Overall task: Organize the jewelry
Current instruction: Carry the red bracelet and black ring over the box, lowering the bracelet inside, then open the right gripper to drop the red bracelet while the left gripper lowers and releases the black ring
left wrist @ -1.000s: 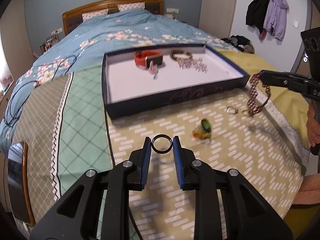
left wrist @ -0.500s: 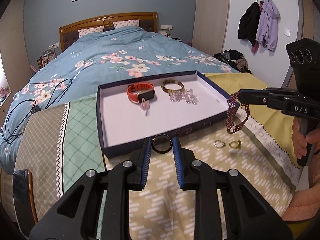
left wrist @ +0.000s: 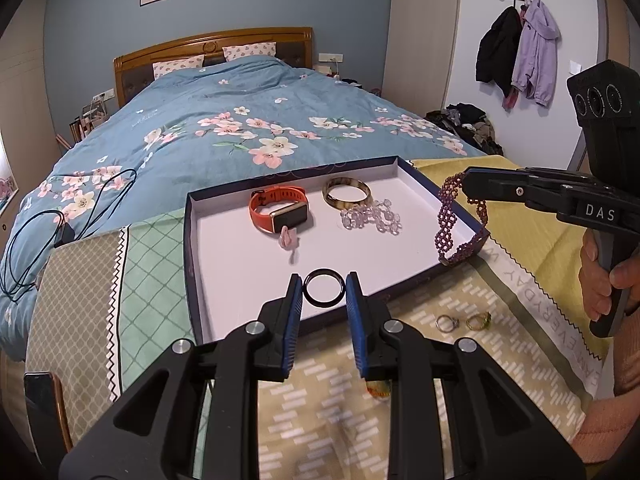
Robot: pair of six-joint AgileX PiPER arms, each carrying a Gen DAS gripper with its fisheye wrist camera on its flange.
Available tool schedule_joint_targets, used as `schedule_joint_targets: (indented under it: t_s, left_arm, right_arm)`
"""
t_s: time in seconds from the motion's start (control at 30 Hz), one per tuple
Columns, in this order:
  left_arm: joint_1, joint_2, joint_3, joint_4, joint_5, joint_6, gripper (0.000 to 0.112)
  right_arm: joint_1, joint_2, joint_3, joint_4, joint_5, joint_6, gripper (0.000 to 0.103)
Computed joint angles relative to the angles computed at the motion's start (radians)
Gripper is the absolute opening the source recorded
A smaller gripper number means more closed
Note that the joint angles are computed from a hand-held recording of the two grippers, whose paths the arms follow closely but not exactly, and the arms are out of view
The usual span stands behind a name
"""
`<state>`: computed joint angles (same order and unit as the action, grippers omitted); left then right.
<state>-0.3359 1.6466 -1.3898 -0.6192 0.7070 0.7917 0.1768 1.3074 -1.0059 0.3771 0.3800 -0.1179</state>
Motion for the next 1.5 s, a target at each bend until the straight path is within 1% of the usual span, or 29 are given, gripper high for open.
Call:
schedule_joint_targets:
  t_s: [0.4, 0.57, 0.67, 1.03, 1.23, 1.5]
  left_arm:
    - [-0.035, 0.113, -0.138, 0.084, 0.026, -0.087, 0.022]
    - [-0.049, 0.153, -0.184, 0.116, 0.029, -0.119, 0.022]
    - [-0.053, 0.177, -0.209, 0.130, 0.034, -0.135, 0.022]
    - [-0.060, 0.257, -0.288, 0.172, 0.061, -0.194, 0.022]
    - [-0.065, 0.299, -0.331, 0.200, 0.075, -0.229, 0.022]
    - [-0.069, 0.339, -0.371, 0.224, 0.094, -0.260, 0.022]
  right_arm:
    - [-0.039, 0.084, -0.079, 0.009, 0.017, -0.019, 0.003]
    - [-0.058, 0.125, -0.105, 0.052, 0.022, -0.053, 0.003]
    - [-0.079, 0.147, -0.114, 0.116, 0.028, -0.102, 0.003]
    - [-0.100, 0.219, -0.150, 0.163, 0.043, -0.129, 0.003]
    - [-0.127, 0.255, -0.175, 0.247, 0.067, -0.194, 0.003]
    - [-0.146, 0.299, -0.198, 0.285, 0.083, -0.211, 0.003]
